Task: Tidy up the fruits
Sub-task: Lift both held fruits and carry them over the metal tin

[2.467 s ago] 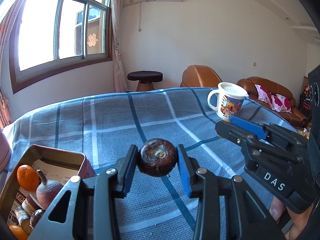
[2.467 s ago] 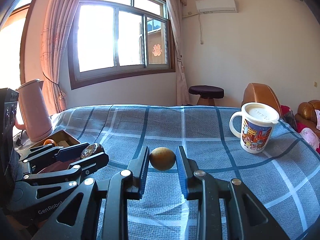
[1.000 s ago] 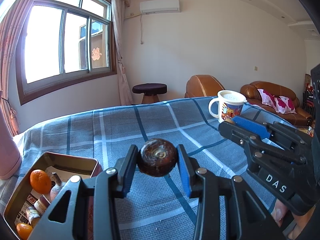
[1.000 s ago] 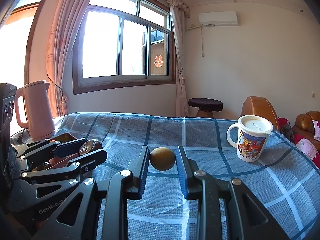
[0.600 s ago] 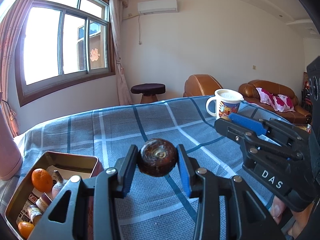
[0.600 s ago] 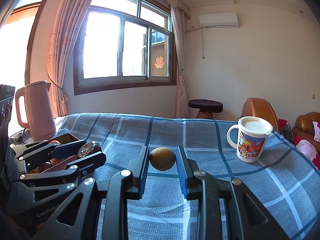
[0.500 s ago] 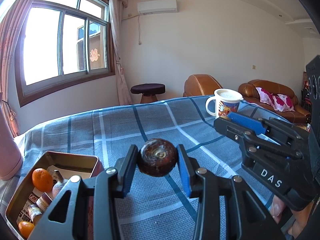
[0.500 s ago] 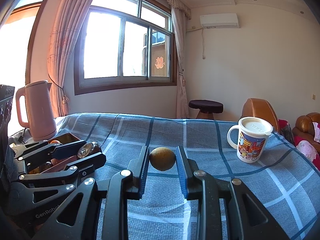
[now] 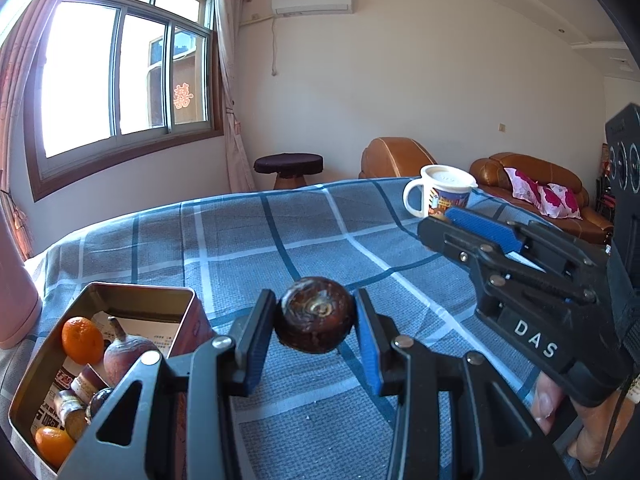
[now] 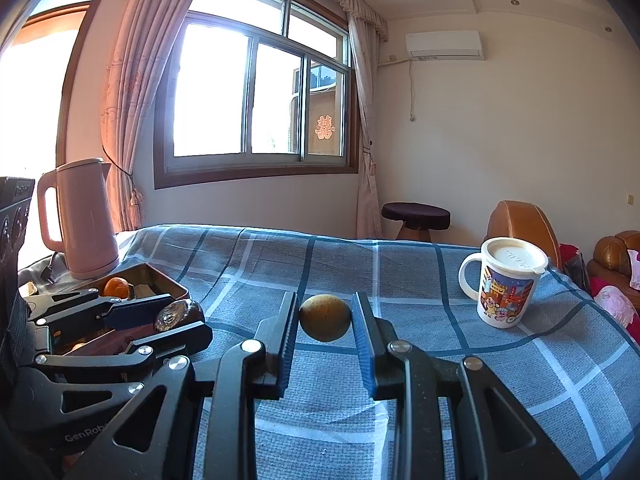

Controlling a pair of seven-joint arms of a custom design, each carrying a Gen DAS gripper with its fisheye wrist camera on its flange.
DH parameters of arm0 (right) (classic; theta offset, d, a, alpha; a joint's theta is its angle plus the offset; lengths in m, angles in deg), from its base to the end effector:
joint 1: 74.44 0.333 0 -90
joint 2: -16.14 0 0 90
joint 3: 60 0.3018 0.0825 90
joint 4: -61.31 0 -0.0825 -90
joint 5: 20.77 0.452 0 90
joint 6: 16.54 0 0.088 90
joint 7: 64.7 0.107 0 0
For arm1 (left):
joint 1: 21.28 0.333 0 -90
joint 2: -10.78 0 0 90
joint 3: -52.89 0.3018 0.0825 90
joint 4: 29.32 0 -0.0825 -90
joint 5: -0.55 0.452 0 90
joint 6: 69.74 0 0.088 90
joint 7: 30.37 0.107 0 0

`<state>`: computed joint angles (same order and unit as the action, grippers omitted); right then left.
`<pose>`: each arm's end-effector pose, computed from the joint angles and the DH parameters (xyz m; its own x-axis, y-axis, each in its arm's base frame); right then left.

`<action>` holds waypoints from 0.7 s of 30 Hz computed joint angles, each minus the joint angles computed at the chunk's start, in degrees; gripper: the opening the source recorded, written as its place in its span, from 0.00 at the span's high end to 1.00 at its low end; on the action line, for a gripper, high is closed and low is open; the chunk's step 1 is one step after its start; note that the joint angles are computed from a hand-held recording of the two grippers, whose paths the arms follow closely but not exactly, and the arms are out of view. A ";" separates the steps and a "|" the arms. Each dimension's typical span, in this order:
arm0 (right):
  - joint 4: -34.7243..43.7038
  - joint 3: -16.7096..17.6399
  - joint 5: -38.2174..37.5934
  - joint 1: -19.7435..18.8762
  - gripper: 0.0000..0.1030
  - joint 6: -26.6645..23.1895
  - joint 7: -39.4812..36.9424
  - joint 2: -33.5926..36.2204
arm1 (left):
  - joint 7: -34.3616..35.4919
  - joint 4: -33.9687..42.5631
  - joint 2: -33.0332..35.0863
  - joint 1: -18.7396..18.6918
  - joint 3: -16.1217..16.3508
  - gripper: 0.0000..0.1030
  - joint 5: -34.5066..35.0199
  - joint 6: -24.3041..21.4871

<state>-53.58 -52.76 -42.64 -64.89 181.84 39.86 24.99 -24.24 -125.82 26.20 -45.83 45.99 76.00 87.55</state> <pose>0.6312 0.2319 0.4872 0.4211 -0.9055 0.0527 -0.2331 -0.1642 -0.9585 0.6122 -0.4108 0.4721 -0.1288 -0.9917 0.0046 -0.4414 0.0532 -0.8957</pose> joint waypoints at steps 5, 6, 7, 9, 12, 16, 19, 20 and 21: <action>-0.11 0.71 -2.24 -0.57 0.72 -0.03 0.83 -0.17 | -1.43 -2.25 -1.71 0.19 -0.18 0.60 0.80 1.23; -0.05 0.80 -2.65 -0.58 0.72 -0.22 0.96 -0.18 | -2.14 -2.73 -2.14 0.25 -0.24 0.60 1.57 1.44; 0.13 1.50 -4.30 -1.38 0.72 -0.41 2.21 -0.13 | -2.69 -3.09 -2.50 0.35 -0.35 0.60 2.25 1.52; 0.35 1.89 -5.72 -1.73 0.72 -0.76 3.02 -0.08 | -3.33 -3.97 -3.28 0.66 -0.73 0.60 3.02 1.17; 0.82 3.65 -9.48 -3.68 0.72 -1.24 6.27 0.04 | -4.15 -5.55 -4.66 1.55 -1.36 0.60 3.24 1.22; 1.88 6.66 -16.30 -7.10 0.72 -2.07 12.65 0.41 | -5.83 -7.55 -6.66 2.77 -2.07 0.60 3.81 0.95; 2.52 7.47 -18.46 -7.56 0.72 -2.84 14.19 0.67 | -7.10 -8.92 -8.15 3.67 -2.66 0.60 4.91 -0.04; 2.76 8.06 -19.32 -8.04 0.72 -2.94 14.79 0.81 | -7.33 -9.41 -8.67 3.97 -2.89 0.60 5.24 -0.45; 2.92 8.47 -19.90 -8.26 0.72 -3.04 15.16 0.89 | -7.65 -9.92 -9.18 4.35 -3.09 0.60 5.48 -0.57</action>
<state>-50.66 -44.28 -62.53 -73.15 178.80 55.03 25.88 -31.90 -135.75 17.02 -41.48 42.89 81.48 86.99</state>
